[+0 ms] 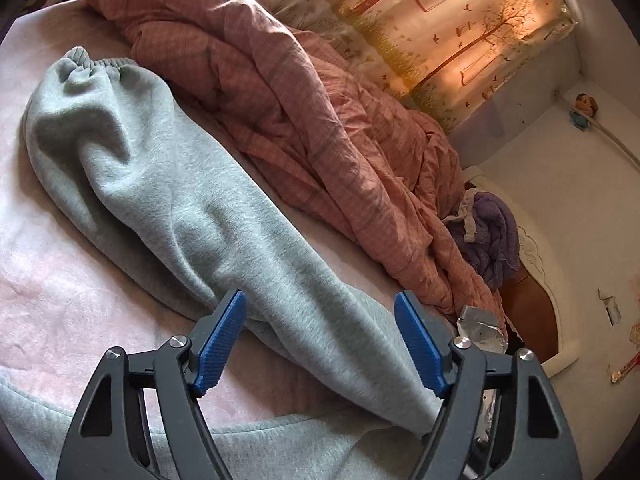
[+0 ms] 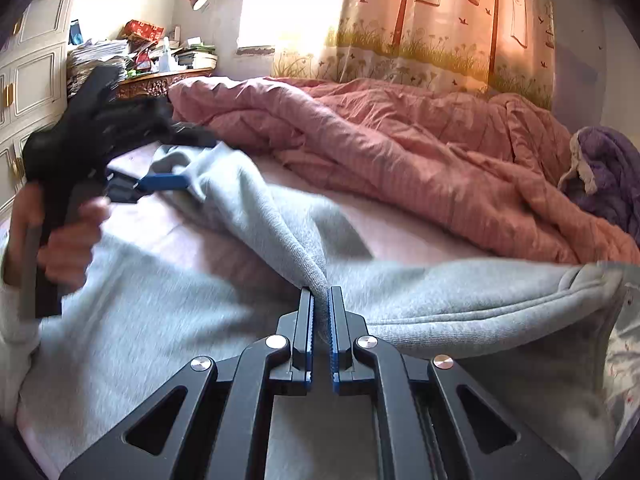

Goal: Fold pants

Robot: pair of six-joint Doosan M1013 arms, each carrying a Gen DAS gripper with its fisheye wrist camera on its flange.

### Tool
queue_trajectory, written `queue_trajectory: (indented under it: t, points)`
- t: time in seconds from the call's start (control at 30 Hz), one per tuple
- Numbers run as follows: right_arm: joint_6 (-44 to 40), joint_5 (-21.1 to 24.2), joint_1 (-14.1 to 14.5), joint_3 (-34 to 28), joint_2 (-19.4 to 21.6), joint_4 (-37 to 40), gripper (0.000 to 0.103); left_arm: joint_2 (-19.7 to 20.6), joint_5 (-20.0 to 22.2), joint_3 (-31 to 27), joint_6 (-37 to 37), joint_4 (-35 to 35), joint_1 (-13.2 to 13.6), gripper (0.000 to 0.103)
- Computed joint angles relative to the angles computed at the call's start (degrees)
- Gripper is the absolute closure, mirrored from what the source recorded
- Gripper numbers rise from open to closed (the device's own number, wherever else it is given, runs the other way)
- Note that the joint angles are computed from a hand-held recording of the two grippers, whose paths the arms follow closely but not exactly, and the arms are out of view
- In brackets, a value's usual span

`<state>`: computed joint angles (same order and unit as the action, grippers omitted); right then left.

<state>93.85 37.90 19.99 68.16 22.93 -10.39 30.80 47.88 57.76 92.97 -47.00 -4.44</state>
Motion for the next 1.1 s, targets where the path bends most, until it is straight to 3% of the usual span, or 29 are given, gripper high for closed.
queue_trajectory:
  t: [0.17, 0.23, 0.27, 0.33, 0.47, 0.53, 0.57, 0.6, 0.63, 0.73, 0.83, 0.97, 1.03, 1.1]
  points:
    - [1.7, -3.2, 0.4, 4.3, -2.2, 0.0, 0.097, 1.4, 2.7, -4.9, -10.6, 12.3, -1.7, 0.029]
    - [1.1, -2.4, 0.5, 4.4, -2.3, 1.0, 0.097, 3.1, 4.0, -8.4, -13.3, 18.9, -2.6, 0.029]
    - [1.2, -2.2, 0.6, 4.6, -2.3, 1.0, 0.097, 4.5, 6.2, -11.0, -16.5, 23.0, -3.0, 0.026]
    - [0.9, -1.7, 0.8, 4.7, -2.3, 0.2, 0.097, 8.9, 15.7, -18.8, -24.7, 30.0, -3.2, 0.029]
    - [3.5, -1.3, 2.2, 5.3, -2.0, -6.1, 0.097, 15.4, 26.5, -30.7, -28.5, 35.7, -3.6, 0.036]
    - [4.9, -0.1, 2.9, 5.0, -1.6, -9.2, 0.097, 17.9, 32.7, -36.0, -29.7, 39.1, -4.2, 0.052]
    - [5.5, 0.3, 3.1, 4.9, -1.4, -10.4, 0.097, 17.4, 32.8, -35.3, -30.3, 39.8, -4.3, 0.068]
    - [6.1, 0.2, 3.3, 5.0, -1.4, -11.7, 0.097, 16.1, 31.0, -32.9, -30.4, 39.8, -4.2, 0.091]
    - [6.7, -0.1, 3.4, 5.2, -1.5, -12.7, 0.097, 14.4, 28.6, -29.8, -30.4, 38.7, -3.9, 0.097]
    - [8.0, -1.6, 2.9, 6.1, -2.3, -12.0, 0.097, 8.6, 19.9, -20.0, -29.8, 38.5, -3.6, 0.097]
    - [6.6, -1.4, 1.4, 6.1, -3.0, -5.8, 0.096, 2.9, 12.2, -11.3, -27.7, 42.5, -4.0, 0.097]
    - [8.3, -0.5, -0.5, 5.9, -3.6, -1.9, 0.096, -2.0, 4.6, -4.0, -28.2, 45.1, -3.8, 0.097]
    - [10.5, -1.1, -2.5, 5.6, -4.2, 2.3, 0.085, -4.2, 1.7, -0.5, -27.7, 43.9, -3.1, 0.097]
    - [16.4, -0.9, -4.0, 5.0, -4.5, 1.9, 0.045, -5.2, 0.2, 1.0, -27.0, 42.7, -2.4, 0.097]
